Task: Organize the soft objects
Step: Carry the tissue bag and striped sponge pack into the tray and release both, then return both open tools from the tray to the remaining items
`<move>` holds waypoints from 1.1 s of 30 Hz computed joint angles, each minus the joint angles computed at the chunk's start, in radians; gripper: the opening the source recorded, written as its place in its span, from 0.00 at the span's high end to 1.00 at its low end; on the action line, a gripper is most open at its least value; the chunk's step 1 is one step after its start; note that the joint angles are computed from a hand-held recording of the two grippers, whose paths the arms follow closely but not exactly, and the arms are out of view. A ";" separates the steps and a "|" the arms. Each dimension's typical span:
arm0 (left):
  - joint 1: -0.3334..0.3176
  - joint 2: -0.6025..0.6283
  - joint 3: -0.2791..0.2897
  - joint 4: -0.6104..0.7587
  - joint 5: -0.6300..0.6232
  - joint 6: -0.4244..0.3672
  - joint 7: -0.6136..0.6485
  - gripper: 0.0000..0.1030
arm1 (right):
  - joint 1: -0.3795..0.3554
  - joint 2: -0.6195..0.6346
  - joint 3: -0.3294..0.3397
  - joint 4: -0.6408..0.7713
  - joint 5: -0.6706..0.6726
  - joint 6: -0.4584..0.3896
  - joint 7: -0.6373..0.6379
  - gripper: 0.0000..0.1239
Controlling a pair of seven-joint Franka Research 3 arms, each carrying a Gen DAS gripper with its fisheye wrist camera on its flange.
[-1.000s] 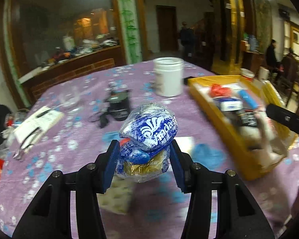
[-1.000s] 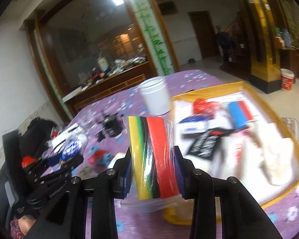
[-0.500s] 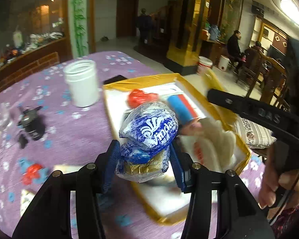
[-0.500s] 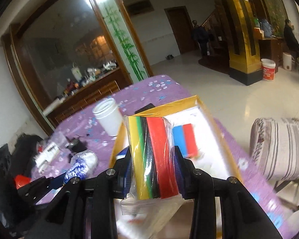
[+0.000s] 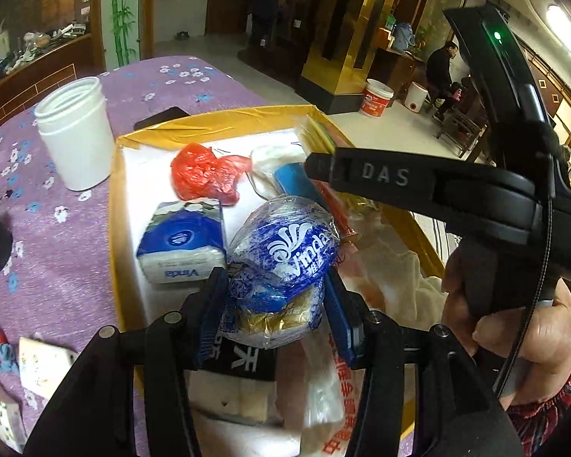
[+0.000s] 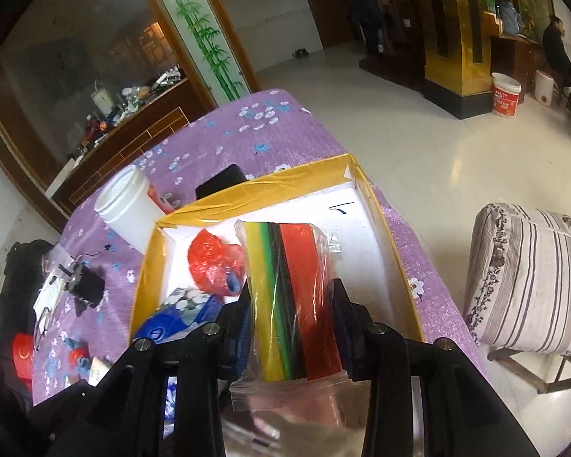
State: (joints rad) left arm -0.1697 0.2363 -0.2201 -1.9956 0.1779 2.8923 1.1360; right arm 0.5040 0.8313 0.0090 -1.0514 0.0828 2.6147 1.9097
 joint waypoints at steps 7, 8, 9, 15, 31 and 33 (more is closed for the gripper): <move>0.013 -0.012 -0.012 -0.016 -0.017 0.027 0.016 0.43 | 0.008 -0.011 -0.013 -0.024 -0.015 0.027 0.004 0.62; 0.020 -0.016 -0.019 -0.023 -0.032 0.042 0.026 0.38 | 0.008 -0.021 -0.013 -0.040 -0.015 0.038 0.003 0.61; 0.021 -0.024 -0.020 -0.032 -0.037 0.056 0.028 0.37 | 0.009 -0.027 -0.013 -0.049 -0.015 0.046 0.004 0.59; 0.021 -0.099 -0.016 -0.107 -0.041 0.091 0.033 0.37 | 0.016 -0.158 -0.011 -0.251 -0.001 0.183 0.022 0.58; 0.007 -0.444 0.074 -0.542 -0.007 0.213 0.005 0.37 | 0.288 -0.451 -0.125 -0.811 0.086 0.653 0.038 0.52; 0.004 -0.492 0.104 -0.597 -0.010 0.220 0.010 0.37 | 0.286 -0.454 -0.095 -0.829 0.109 0.666 0.013 0.52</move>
State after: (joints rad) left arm -0.1659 -0.2554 -0.1157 -2.5922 0.1682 3.1119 1.1460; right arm 0.7901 0.3778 -0.0864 -1.8800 0.1914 3.2802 1.9223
